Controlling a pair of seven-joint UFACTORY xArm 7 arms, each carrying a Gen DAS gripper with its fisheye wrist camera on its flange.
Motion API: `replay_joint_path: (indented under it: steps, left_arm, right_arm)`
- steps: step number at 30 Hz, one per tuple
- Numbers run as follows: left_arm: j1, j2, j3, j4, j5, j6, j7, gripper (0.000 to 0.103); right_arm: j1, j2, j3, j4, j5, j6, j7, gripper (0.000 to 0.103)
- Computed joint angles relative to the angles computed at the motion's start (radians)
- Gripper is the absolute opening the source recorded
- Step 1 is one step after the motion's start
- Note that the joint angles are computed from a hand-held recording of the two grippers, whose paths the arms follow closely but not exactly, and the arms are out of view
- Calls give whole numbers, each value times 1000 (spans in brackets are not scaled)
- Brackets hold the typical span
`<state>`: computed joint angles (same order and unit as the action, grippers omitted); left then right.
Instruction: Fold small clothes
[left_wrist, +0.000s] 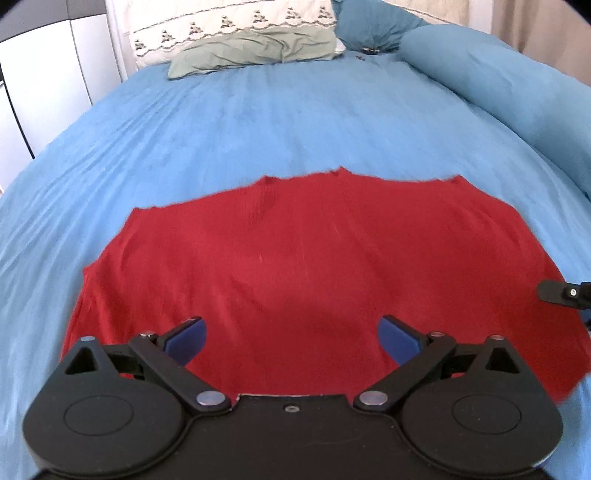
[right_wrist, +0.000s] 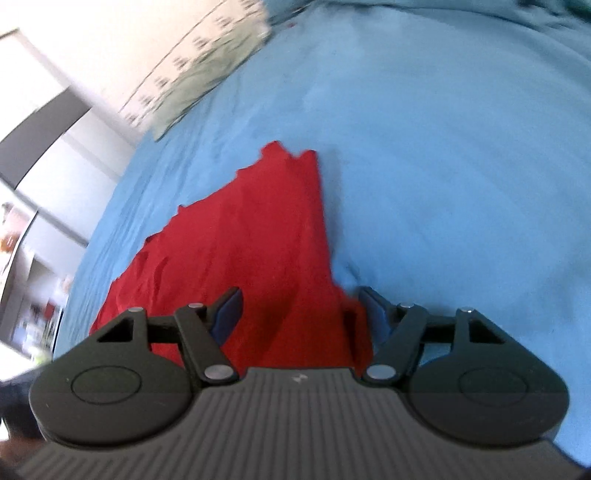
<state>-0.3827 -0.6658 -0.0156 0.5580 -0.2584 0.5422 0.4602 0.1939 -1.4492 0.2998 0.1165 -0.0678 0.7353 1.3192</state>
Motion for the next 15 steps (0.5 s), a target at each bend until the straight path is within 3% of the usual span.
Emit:
replay_joint_path:
  steps: [4,6,7,10,15]
  left_arm:
    - [17,96,-20,42,10,-52,-34,101]
    - [31,131,-33,53,26,-64,-53,101]
    - [42,145,-43,55,38,-73,-68,101]
    - [54,185,-50,66,56,-83,-98,102]
    - [51,223,-43,81,62,-80,-98,103]
  right_arm:
    - [-29,121,-205,-15,-11,-185,-226,71]
    - [-33,194,-274,-7,8,-257,-314,66]
    - [-34,223,-291,6,15,-265,-348,57]
    - [-38,288,-313,57,34,-242,-436,35]
    - [-58,370,-251,198,74,-147,-491,28]
